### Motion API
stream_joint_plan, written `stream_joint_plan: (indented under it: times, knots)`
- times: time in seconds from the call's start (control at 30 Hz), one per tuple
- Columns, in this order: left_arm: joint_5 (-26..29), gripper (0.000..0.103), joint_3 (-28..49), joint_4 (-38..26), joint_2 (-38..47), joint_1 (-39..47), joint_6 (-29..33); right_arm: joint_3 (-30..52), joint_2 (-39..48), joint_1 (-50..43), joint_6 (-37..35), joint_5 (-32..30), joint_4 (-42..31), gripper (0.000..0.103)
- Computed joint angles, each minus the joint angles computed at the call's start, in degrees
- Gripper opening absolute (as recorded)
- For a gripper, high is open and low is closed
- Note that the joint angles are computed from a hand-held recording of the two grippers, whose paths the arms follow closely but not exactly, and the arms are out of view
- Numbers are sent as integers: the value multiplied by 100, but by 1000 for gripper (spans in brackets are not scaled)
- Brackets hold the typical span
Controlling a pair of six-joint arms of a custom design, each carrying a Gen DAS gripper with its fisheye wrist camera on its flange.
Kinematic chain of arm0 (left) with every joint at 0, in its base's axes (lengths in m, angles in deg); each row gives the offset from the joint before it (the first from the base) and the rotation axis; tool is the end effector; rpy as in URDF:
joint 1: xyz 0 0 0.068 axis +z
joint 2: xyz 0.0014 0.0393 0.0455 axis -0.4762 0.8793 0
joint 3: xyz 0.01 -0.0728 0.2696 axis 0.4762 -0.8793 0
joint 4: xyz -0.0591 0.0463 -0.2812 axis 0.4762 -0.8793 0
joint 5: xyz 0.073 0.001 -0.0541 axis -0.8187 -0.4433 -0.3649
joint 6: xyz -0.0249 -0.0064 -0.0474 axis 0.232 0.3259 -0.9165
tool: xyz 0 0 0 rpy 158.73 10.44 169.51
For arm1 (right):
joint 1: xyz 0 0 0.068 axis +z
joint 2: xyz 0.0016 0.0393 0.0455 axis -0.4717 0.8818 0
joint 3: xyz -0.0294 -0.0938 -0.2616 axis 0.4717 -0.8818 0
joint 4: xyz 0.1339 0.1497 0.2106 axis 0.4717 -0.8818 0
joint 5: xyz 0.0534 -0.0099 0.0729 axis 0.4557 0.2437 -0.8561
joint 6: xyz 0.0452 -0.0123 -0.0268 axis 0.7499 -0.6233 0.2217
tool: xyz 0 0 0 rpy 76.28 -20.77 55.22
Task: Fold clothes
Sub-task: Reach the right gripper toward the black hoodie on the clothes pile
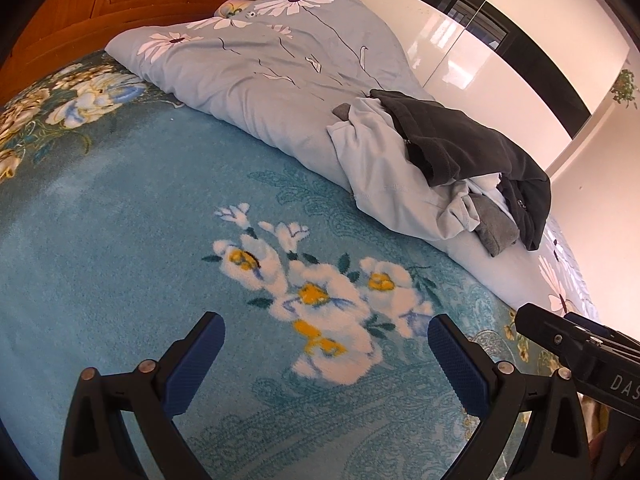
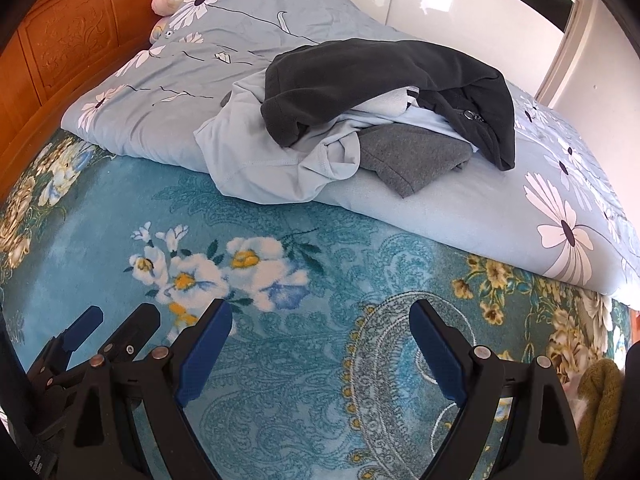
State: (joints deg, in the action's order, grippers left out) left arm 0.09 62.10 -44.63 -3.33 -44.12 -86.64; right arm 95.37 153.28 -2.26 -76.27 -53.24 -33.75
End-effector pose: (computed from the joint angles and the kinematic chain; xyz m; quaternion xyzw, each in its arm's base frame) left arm 0.2857 -0.0737 0.1562 -0.2871 0.8845 -0.1190 0.3481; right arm 0.2704 0.1234 0.2359 -0.1376 0.9529 -0.0215 0.2696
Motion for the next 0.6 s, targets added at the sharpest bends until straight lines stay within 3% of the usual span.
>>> stream_joint_plan:
  times: [0.17, 0.37, 0.6]
  knots:
    - [187, 103, -83, -30, -216, 79, -33, 191, 250, -9, 26, 152, 31, 91]
    - [144, 103, -64, 164, -24, 79, -97, 228, 380, 123, -310, 629, 721, 91]
    - [279, 103, -152, 340, -35, 128, -217, 1021, 1219, 178, -854, 908, 536, 91]
